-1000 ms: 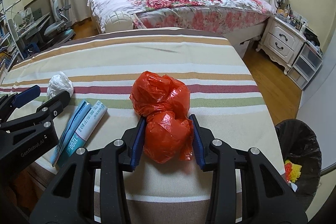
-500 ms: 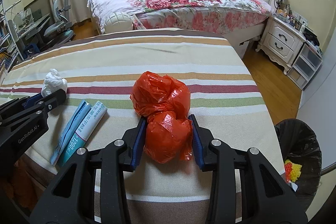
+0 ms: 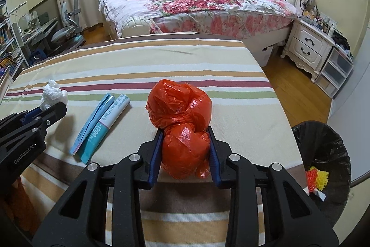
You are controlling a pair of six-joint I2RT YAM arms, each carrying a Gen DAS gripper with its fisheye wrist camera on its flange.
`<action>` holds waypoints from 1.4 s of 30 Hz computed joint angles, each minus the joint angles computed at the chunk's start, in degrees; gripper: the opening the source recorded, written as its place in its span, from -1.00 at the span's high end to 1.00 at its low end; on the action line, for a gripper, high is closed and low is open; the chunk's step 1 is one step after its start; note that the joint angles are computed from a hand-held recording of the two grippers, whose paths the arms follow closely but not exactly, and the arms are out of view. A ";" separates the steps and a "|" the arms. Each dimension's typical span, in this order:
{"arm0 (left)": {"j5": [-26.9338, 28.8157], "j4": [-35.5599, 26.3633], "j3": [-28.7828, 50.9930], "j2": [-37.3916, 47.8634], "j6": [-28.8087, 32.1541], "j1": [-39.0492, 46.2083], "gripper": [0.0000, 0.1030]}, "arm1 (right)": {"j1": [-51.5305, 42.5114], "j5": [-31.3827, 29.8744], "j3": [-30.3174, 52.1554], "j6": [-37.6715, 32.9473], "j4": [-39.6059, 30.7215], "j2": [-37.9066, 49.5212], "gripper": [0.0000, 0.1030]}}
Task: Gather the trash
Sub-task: 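Carry the red bag and white tissue over the black bin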
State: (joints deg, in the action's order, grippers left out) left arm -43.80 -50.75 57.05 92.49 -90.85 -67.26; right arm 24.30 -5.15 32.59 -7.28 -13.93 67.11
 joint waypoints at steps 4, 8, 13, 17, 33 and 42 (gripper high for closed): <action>-0.85 -3.89 2.52 1.89 -4.88 -3.67 0.42 | -2.16 -1.64 -2.67 -1.13 -2.79 -6.09 0.34; -1.84 -8.46 6.26 4.99 -9.49 -7.18 0.42 | -4.20 -3.22 -4.92 -2.18 -6.32 -12.03 0.34; -2.51 -12.53 11.17 8.98 -12.88 -10.48 0.42 | -8.87 -6.40 -7.40 -5.25 -11.30 -19.22 0.34; -2.83 -14.23 14.45 11.45 -13.30 -11.82 0.42 | -14.22 -9.76 -8.40 -8.53 -15.33 -23.95 0.34; -6.57 -14.75 29.70 21.40 -4.20 -12.31 0.42 | -46.12 -27.29 -6.30 -28.70 -23.15 -22.61 0.34; -8.18 -10.38 40.32 27.74 8.44 -10.37 0.42 | -58.13 -30.45 -3.03 -33.45 -18.14 -14.05 0.34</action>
State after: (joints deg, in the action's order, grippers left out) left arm -51.97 -61.13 97.37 120.23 -82.41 -77.63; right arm -33.83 -35.60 29.56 -40.73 -32.07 53.05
